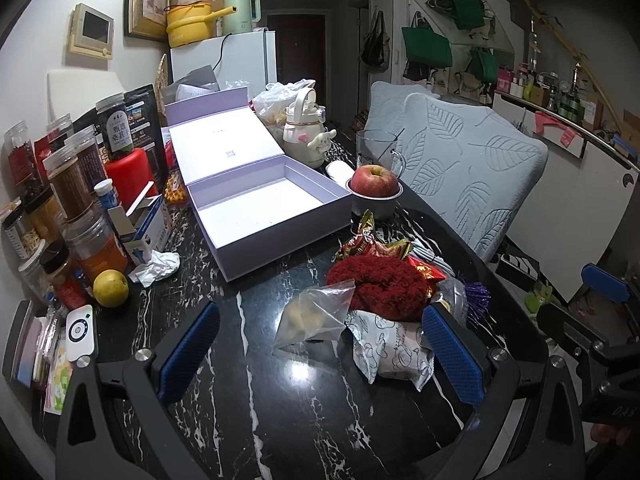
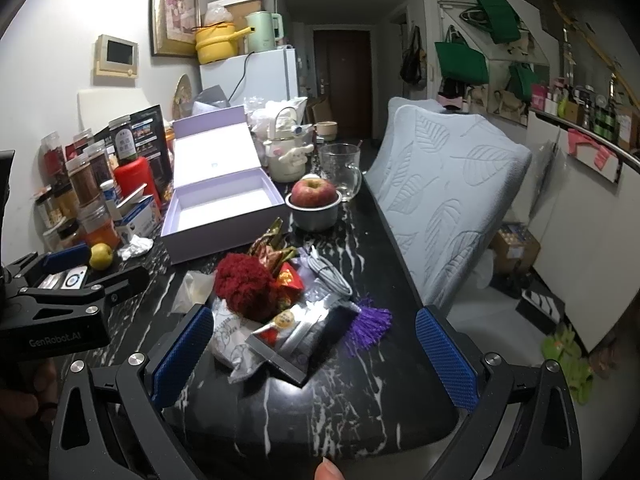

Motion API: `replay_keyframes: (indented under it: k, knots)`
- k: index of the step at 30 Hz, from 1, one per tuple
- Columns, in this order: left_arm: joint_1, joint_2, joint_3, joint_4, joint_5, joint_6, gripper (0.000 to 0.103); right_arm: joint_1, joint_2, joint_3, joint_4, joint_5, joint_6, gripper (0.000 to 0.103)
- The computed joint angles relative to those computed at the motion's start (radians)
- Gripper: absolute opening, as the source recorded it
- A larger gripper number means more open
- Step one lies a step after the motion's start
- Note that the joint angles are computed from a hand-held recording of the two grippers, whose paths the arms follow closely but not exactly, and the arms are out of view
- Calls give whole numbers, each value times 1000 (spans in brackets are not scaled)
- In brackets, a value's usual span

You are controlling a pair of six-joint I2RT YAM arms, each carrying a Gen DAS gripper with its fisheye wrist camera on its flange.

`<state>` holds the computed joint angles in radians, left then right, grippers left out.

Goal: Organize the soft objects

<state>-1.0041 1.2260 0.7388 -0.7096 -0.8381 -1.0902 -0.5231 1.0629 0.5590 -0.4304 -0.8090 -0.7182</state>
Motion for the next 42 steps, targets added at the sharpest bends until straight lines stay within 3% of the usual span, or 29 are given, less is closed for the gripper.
replay_keyframes:
  k: [7, 14, 28, 42]
  knots:
    - [-36, 18, -12, 8, -2, -37, 103, -59, 26, -6, -23, -28, -62, 103]
    - [-23, 50, -70, 139, 61, 13, 103, -91, 108, -9, -27, -41, -129, 103]
    - [93, 151, -160, 446, 230, 126, 103, -5, 338, 27, 121, 30, -95, 103]
    - [194, 403, -51, 609, 418, 318, 103, 13, 475, 104, 214, 113, -28, 103]
